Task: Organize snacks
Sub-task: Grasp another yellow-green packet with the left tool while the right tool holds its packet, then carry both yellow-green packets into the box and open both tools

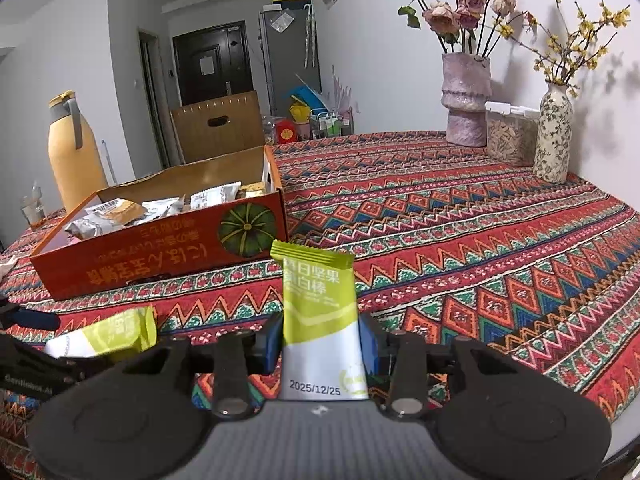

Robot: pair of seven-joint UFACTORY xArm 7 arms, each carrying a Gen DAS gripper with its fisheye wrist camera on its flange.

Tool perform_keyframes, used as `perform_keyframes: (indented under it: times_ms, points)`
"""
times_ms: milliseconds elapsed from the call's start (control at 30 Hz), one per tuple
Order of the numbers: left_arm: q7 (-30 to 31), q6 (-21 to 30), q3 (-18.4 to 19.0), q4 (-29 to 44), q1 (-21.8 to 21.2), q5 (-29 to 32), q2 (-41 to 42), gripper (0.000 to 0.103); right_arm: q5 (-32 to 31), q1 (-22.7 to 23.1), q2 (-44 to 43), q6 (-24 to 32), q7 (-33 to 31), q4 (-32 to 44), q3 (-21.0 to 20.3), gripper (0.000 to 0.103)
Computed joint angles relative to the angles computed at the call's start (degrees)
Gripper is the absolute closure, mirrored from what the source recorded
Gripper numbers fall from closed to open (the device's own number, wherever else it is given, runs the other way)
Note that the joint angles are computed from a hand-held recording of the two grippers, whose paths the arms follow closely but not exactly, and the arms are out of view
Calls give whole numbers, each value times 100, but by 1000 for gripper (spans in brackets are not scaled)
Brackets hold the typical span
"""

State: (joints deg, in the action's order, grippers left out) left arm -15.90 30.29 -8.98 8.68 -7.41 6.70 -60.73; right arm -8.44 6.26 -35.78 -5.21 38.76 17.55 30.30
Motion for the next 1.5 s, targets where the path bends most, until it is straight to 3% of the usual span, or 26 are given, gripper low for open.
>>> perform_keyframes:
  times_ms: [200,467,767,967,1133,1500]
  points:
    - [-605,127,-225,196,181,-80,263,1,23,14,229,-149,-32,51,-16,64]
    - [-1570,272,-512,406,372,106,475,10,117,152,383,-247,-150,52,-107,64]
    - [-1747,355,-461,370,139,321,396,10,235,283,452,-331,-256,7,-189,64]
    - [-1751,348,-451,302,-3,365,223,31,303,379,451,-364,-316,-33,-248,64]
    - [-1723,348,-407,203,-79,354,1,60,341,494,398,-369,-361,-78,-326,64]
    - [-2014,472,-654,99,-137,402,-285,65,370,835,385,-409,-471,-148,-535,64]
